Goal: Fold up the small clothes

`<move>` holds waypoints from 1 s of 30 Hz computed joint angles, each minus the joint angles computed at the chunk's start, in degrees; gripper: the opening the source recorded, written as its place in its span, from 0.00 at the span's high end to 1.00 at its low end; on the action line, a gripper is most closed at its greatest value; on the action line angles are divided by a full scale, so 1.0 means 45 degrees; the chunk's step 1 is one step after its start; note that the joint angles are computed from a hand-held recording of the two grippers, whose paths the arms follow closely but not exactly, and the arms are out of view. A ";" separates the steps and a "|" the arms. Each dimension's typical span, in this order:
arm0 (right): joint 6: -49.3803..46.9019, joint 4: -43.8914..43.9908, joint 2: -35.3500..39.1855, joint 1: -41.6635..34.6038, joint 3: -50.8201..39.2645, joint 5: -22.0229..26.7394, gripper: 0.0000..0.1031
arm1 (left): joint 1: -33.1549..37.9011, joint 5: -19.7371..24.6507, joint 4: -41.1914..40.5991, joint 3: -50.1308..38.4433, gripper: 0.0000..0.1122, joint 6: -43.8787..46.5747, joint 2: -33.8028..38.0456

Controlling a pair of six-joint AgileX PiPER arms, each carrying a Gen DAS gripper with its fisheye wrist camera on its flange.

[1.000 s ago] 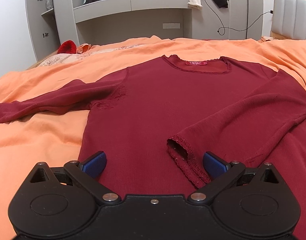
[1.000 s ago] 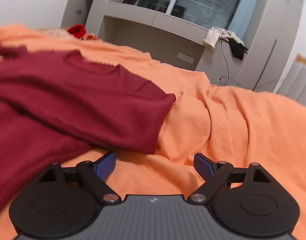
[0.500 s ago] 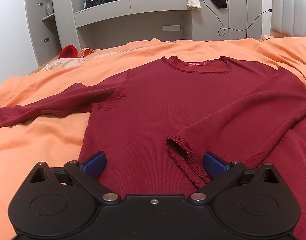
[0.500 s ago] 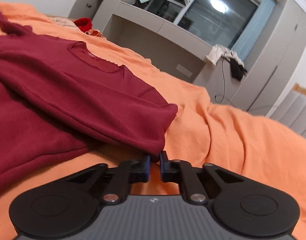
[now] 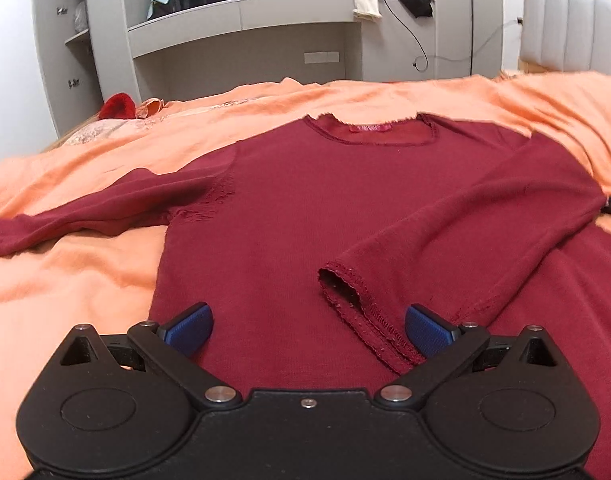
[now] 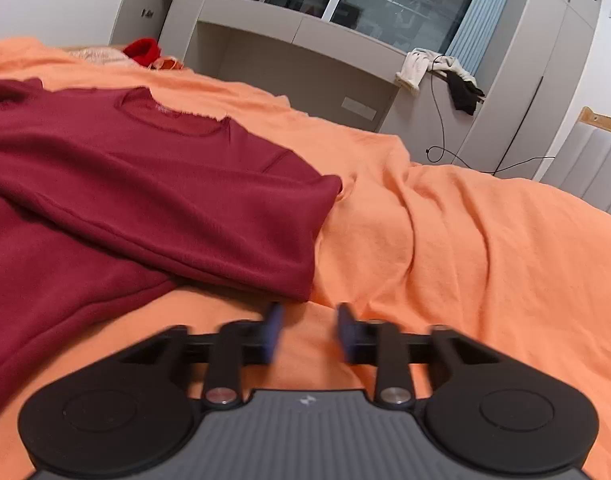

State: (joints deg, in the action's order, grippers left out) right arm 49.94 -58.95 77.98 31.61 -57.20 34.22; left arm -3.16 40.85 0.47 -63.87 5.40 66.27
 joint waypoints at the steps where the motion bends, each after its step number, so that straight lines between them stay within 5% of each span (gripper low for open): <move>1: -0.0004 0.0071 -0.0187 0.0089 0.0061 0.0030 0.52 | 0.0278 0.0004 -0.0341 -0.0048 0.09 0.0140 -0.0046; 6: 0.0597 0.0113 -0.0972 0.0504 0.0247 0.0023 0.19 | 0.1781 -0.0402 -0.1048 -0.0246 0.09 -0.0105 -0.0173; 11: 0.1828 -0.0497 -0.1453 0.1173 0.0488 -0.0438 0.02 | 0.4032 -0.0258 -0.1367 -0.1024 0.09 -0.0926 0.0413; 17: 0.1725 -0.0420 -0.1385 0.1844 0.0366 -0.0998 0.01 | 0.6980 0.0142 -0.2199 -0.1971 0.09 -0.1305 0.1422; 23: 0.3348 -0.0864 -0.1477 0.2307 0.0556 -0.1995 0.00 | 0.9128 -0.0004 -0.4644 -0.2495 0.09 -0.0094 0.2114; 27: 0.3704 -0.0894 -0.1305 0.2737 0.0507 -0.2378 0.00 | 1.0502 -0.0021 -0.8424 -0.2791 0.09 0.2347 0.3055; 30: 0.4361 -0.1883 -0.1146 0.3070 0.0600 -0.2440 0.00 | 1.0677 -0.0170 -0.8856 -0.3736 0.09 0.2301 0.4280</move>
State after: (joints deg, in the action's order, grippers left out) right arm 69.57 -67.43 72.83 45.42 -54.50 23.23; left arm 44.88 40.08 -39.39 -80.68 15.76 85.53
